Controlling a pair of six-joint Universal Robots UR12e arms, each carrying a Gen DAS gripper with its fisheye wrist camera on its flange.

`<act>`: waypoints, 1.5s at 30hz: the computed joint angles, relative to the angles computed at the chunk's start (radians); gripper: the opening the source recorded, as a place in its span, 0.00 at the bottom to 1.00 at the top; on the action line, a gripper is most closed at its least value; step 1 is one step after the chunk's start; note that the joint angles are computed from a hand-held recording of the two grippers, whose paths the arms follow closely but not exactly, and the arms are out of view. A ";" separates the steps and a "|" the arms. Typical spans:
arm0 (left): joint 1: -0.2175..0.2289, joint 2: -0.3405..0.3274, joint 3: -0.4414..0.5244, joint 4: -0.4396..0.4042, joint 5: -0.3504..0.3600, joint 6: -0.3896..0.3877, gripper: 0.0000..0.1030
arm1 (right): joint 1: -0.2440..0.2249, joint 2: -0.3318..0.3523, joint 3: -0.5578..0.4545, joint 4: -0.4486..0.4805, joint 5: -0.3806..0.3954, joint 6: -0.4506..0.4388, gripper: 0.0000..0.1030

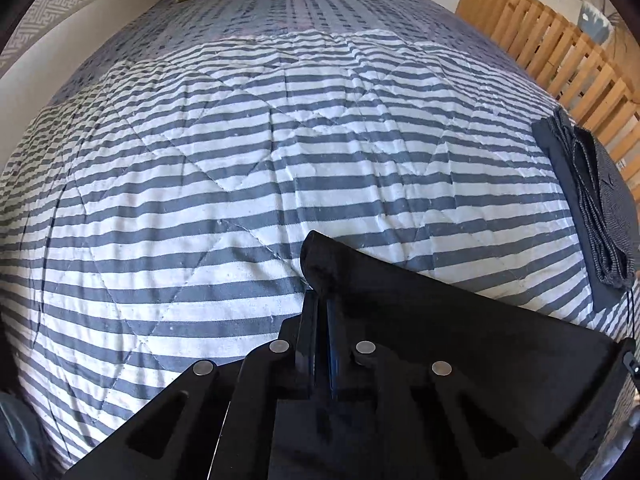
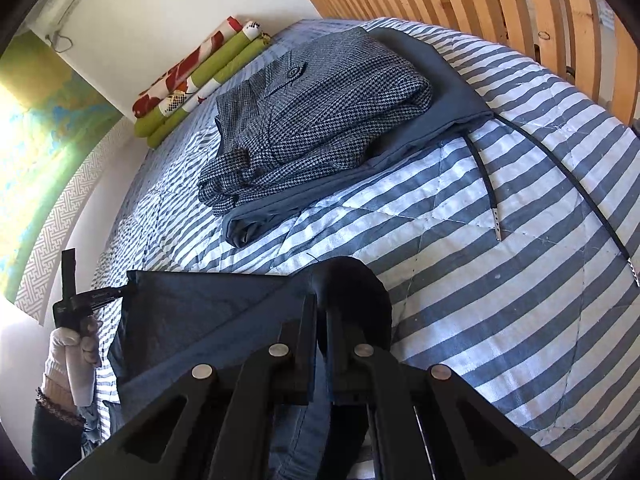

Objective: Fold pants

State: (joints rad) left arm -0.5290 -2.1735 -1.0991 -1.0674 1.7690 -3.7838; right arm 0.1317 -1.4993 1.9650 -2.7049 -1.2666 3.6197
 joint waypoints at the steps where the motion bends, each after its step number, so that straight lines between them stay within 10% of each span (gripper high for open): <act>1: 0.000 0.003 0.003 0.003 0.007 -0.002 0.03 | -0.001 0.000 0.001 -0.003 0.001 0.005 0.03; 10: 0.018 -0.026 0.062 0.073 0.030 -0.091 0.04 | -0.009 0.007 0.013 -0.099 0.010 0.057 0.03; 13: 0.012 -0.067 0.117 0.037 0.079 -0.110 0.15 | -0.007 0.016 0.005 -0.097 -0.007 0.067 0.03; 15: 0.012 -0.071 0.120 0.035 0.067 -0.107 0.44 | -0.002 0.019 -0.012 -0.048 -0.047 0.051 0.08; 18: 0.007 -0.049 0.094 0.049 0.061 -0.085 0.45 | -0.002 0.009 -0.019 -0.016 -0.085 0.040 0.12; 34: -0.178 0.304 -0.277 0.113 0.154 0.036 0.53 | 0.025 -0.255 0.156 0.108 0.086 -0.179 0.18; 45: -0.256 0.451 -0.570 0.198 0.153 -0.179 0.53 | 0.074 -0.373 0.269 0.289 0.198 -0.129 0.18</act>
State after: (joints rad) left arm -0.7847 -1.7225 -1.6694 -0.8694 1.9218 -3.9624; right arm 0.2061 -1.8723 2.2343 -2.4163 -1.0688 3.4910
